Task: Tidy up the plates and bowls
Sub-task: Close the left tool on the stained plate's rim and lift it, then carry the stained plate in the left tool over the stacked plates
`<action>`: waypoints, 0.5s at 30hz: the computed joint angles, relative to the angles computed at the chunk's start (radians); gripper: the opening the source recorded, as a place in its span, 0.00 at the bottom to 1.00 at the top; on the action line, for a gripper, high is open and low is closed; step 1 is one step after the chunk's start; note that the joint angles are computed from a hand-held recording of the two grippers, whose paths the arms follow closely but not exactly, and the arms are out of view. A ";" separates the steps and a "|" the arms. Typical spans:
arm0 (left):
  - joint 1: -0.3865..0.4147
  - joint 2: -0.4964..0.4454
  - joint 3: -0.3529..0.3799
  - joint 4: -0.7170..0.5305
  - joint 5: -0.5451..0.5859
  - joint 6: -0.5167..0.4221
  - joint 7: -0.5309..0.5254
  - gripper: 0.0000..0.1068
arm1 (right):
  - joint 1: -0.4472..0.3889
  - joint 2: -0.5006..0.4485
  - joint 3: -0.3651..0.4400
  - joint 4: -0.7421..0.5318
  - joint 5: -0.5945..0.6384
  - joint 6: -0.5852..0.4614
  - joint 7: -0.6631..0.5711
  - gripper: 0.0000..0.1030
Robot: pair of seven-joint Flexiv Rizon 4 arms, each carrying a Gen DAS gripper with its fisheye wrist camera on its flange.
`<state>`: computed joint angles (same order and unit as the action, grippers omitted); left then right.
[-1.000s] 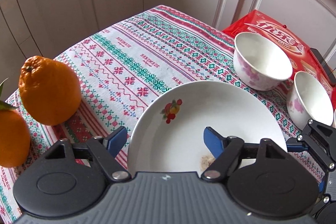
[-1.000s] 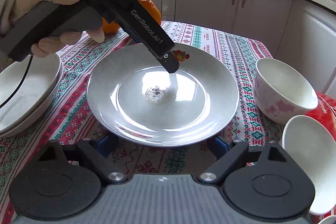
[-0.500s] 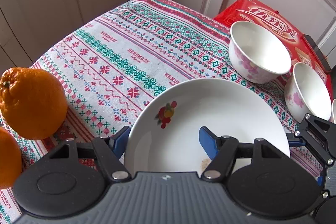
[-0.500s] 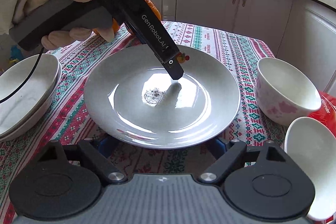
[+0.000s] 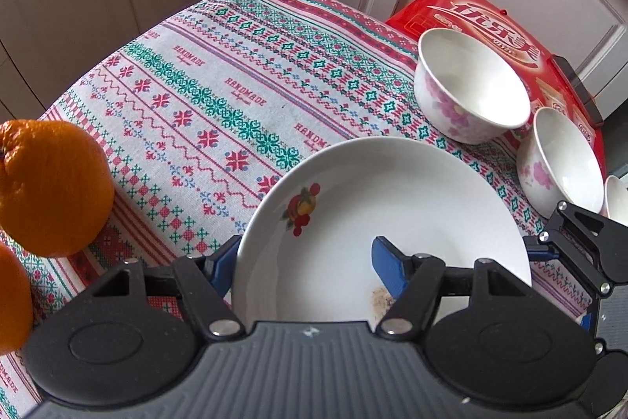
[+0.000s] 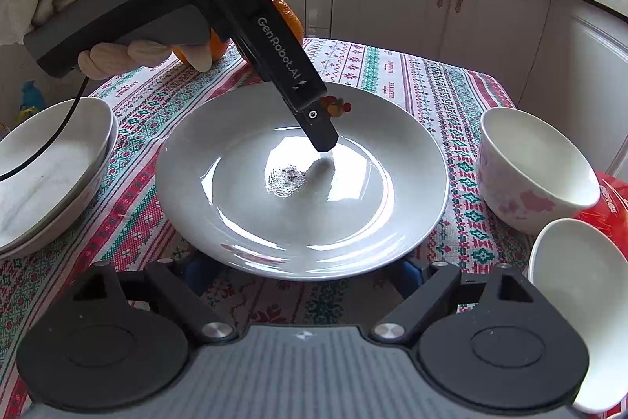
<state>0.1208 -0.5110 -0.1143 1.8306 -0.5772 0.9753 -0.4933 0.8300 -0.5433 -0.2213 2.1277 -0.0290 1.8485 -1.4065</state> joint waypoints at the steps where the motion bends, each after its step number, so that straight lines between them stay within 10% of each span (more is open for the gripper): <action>1: 0.003 0.004 -0.002 0.005 -0.003 -0.003 0.004 0.65 | -0.001 0.003 0.002 0.003 -0.002 -0.002 -0.002 0.89; 15: 0.006 0.115 -0.001 0.142 -0.119 0.054 0.071 0.65 | 0.051 0.063 -0.029 0.062 0.009 0.012 -0.060 0.89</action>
<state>0.1268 -0.3960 -0.1154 1.9729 -0.6966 1.0290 -0.4218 0.8810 -0.4801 -0.2507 2.1901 -0.0196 1.8608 -1.4668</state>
